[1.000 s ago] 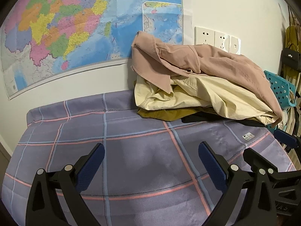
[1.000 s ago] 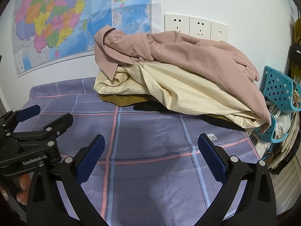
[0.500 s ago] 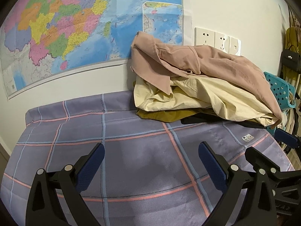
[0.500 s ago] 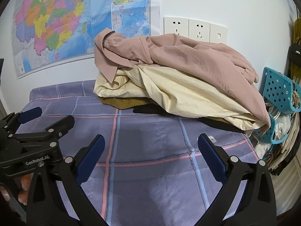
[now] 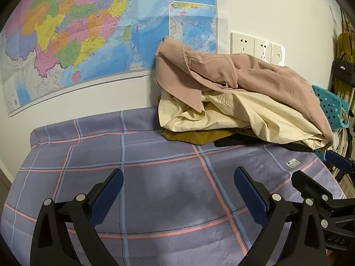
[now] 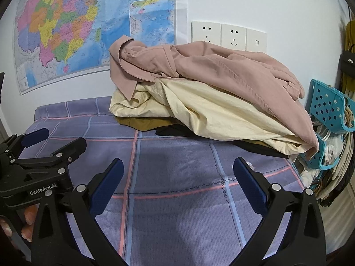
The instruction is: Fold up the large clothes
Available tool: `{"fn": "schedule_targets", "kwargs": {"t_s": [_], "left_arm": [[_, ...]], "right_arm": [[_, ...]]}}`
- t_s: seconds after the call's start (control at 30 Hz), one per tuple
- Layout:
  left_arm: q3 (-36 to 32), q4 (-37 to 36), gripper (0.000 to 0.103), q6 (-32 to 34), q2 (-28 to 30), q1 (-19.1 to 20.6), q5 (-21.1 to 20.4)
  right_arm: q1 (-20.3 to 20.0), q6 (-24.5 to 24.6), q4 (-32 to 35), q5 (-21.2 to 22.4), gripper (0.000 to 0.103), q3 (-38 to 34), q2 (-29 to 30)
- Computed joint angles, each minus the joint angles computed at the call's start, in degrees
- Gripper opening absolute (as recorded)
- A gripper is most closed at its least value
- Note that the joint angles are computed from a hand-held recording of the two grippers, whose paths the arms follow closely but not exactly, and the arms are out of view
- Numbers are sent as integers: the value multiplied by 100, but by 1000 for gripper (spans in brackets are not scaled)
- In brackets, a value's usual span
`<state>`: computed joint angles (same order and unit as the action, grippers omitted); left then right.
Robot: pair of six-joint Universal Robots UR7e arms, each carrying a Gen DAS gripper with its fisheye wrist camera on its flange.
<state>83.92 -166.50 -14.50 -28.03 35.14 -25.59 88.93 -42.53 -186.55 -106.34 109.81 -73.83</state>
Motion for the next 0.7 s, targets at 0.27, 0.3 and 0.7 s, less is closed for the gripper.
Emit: {"fn": "schedule_targets", "kwargs": {"t_s": [0.27,0.3,0.7], "left_arm": [[-20,-42,96,43,14,-6,-2],[-26,-37,96,41,19,-6,3],[-37,-8,96,7,29,0,-32]], "right_arm": [[2,1,-2,-3,97,-1,5],[2,-7,-6,-2,97,-3,8],[-8,-14,3,23,97,-13,27]]}}
